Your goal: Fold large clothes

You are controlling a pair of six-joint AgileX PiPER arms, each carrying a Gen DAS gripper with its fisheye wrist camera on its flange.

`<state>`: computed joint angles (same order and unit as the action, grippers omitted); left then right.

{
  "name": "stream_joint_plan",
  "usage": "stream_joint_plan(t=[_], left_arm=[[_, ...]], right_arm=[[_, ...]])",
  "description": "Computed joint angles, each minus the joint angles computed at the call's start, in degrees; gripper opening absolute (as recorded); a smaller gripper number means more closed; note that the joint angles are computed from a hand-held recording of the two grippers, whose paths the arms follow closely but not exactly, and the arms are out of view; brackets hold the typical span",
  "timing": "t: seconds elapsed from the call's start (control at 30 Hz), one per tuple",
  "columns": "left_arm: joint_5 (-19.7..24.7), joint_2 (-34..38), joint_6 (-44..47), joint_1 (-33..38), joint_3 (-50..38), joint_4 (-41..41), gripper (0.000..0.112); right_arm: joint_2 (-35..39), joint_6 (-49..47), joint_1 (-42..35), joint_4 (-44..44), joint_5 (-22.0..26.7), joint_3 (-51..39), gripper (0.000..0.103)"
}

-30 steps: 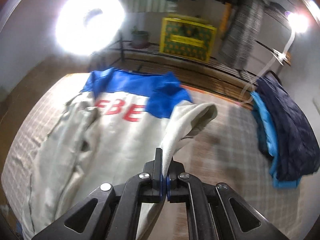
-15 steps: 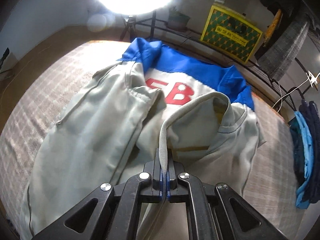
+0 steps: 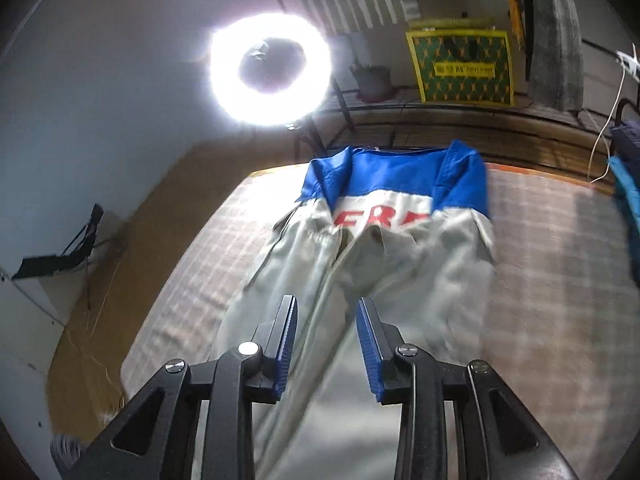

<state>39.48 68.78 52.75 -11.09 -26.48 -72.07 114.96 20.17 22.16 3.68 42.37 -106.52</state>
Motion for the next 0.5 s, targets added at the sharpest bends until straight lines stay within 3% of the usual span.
stream_joint_plan(t=[0.23, 0.37, 0.5], left_arm=[[-2.66, -7.13, -11.16, -3.5, 0.2, 11.68, 0.023], [4.54, -15.43, -13.22, 1.91, 0.22, 18.31, 0.023], [10.19, -19.05, -11.34, 8.95, -3.3, 20.57, 0.023]], right_arm=[[-22.34, 2.23, 6.55, -2.91, -8.19, 32.61, 0.032], [-27.03, 9.52, 12.8, -8.19, -11.63, 43.89, 0.029], [-24.07, 18.41, 19.39, -15.2, -13.6, 48.12, 0.026]])
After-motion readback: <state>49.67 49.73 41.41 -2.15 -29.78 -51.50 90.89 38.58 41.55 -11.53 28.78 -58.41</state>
